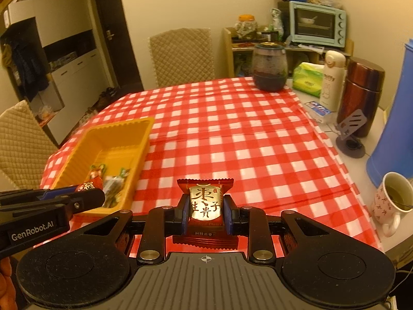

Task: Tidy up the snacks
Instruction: 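Carry both held red candies over the orange tray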

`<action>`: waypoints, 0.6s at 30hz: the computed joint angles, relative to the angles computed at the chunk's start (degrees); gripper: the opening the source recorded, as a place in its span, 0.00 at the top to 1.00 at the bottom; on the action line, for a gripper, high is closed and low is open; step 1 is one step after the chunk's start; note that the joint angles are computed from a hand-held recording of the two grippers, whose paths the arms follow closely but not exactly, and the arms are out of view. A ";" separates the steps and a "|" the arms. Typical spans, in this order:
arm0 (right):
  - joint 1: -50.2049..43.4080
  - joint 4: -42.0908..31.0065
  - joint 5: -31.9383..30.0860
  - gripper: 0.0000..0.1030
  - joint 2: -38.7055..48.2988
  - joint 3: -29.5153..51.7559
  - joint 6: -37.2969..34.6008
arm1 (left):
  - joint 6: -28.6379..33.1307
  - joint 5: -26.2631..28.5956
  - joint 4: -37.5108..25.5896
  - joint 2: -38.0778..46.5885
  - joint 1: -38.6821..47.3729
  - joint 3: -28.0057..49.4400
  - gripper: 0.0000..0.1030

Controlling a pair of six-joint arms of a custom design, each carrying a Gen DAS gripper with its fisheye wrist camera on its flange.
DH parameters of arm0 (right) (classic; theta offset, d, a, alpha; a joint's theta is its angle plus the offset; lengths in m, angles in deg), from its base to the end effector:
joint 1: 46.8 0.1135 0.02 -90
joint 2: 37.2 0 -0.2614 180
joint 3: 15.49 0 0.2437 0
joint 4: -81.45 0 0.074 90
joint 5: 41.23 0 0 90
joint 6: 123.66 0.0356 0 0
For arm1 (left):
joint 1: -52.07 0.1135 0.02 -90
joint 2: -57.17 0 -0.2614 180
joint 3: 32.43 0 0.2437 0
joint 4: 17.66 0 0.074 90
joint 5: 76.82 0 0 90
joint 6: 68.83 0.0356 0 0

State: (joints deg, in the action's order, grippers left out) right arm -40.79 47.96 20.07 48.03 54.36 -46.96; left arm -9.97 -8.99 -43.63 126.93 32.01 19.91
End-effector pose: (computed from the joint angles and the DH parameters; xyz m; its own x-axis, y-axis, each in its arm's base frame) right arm 0.2990 0.0487 0.2301 -0.6356 -0.2698 -0.7233 -0.5674 0.7986 0.2007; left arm 0.2299 -0.0696 0.2123 -0.5834 -0.2968 -0.7560 -0.2823 0.9469 -0.1539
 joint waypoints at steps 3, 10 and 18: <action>1.72 0.23 0.21 0.74 -1.59 -1.58 0.35 | -0.33 -0.44 -2.00 -3.36 0.38 -1.70 0.79; 6.53 0.94 1.22 0.74 -3.43 -3.95 1.73 | -0.77 -0.40 -5.62 -10.19 2.60 -5.49 0.79; 11.09 1.81 2.74 0.74 -3.74 -4.89 2.69 | -0.26 0.92 -8.40 -16.16 6.70 -8.79 0.79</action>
